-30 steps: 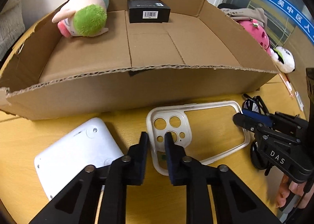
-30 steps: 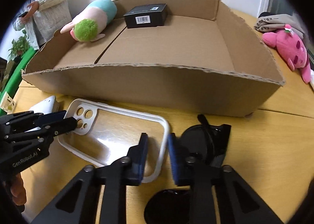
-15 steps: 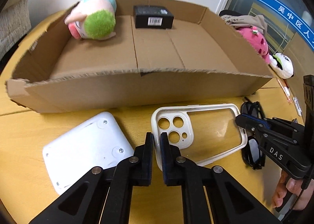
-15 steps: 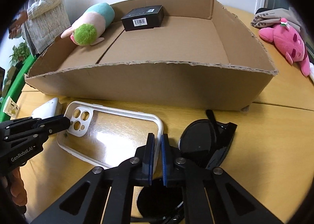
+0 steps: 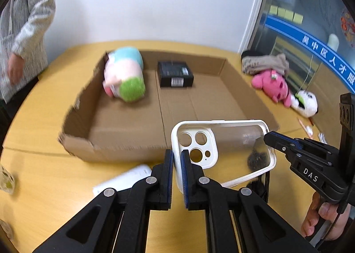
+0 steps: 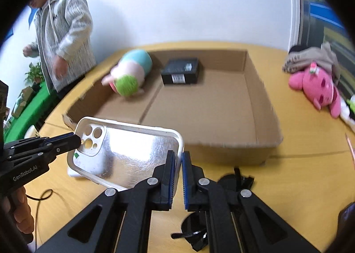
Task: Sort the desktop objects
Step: 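Lift the phone case with both grippers over the cardboard box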
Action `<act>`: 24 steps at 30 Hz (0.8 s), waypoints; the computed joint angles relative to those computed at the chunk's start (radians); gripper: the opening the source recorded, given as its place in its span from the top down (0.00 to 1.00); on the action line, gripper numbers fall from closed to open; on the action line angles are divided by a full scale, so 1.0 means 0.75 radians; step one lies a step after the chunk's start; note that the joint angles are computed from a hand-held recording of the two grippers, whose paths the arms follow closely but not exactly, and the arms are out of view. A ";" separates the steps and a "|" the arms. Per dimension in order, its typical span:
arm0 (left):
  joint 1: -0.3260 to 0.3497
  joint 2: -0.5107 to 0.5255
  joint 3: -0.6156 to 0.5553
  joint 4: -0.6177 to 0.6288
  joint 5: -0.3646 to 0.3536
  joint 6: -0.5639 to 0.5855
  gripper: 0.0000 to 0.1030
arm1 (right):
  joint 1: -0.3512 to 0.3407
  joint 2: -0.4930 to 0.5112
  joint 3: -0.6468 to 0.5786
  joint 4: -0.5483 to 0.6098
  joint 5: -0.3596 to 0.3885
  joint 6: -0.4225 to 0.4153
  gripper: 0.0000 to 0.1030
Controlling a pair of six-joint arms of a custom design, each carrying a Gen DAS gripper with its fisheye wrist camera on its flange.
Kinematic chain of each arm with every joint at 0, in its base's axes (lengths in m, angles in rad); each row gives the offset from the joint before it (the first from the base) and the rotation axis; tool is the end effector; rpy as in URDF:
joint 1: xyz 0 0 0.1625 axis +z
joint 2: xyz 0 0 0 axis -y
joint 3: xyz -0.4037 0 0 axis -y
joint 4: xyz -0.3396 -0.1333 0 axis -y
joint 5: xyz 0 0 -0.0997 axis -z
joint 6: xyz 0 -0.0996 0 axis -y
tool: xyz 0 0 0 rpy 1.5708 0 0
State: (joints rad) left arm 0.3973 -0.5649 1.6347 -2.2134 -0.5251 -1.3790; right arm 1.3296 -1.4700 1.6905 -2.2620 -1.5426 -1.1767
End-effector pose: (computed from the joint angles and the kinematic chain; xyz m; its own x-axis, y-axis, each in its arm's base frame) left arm -0.4445 -0.4245 -0.0060 -0.7978 -0.2311 -0.5568 0.2941 0.6571 -0.6941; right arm 0.0113 -0.5239 0.4464 -0.5705 -0.7122 0.4091 -0.8173 0.5413 -0.1973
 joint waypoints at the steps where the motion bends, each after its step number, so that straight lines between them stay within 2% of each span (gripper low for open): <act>1: -0.005 -0.016 -0.004 0.033 0.025 -0.011 0.94 | 0.018 -0.001 -0.010 0.003 0.016 0.003 0.95; 6: -0.025 -0.097 -0.017 0.185 0.147 -0.062 0.94 | 0.108 0.018 -0.040 -0.021 0.062 -0.008 0.95; 14: -0.010 -0.198 -0.033 0.292 0.267 -0.059 0.94 | 0.233 0.120 -0.152 -0.021 0.127 0.118 0.95; 20: 0.017 -0.240 -0.001 0.138 0.288 0.070 0.94 | 0.280 0.191 -0.228 -0.024 0.138 0.163 0.95; 24: 0.039 -0.251 -0.016 0.119 0.296 0.123 0.94 | 0.298 0.228 -0.250 -0.031 0.124 0.191 0.95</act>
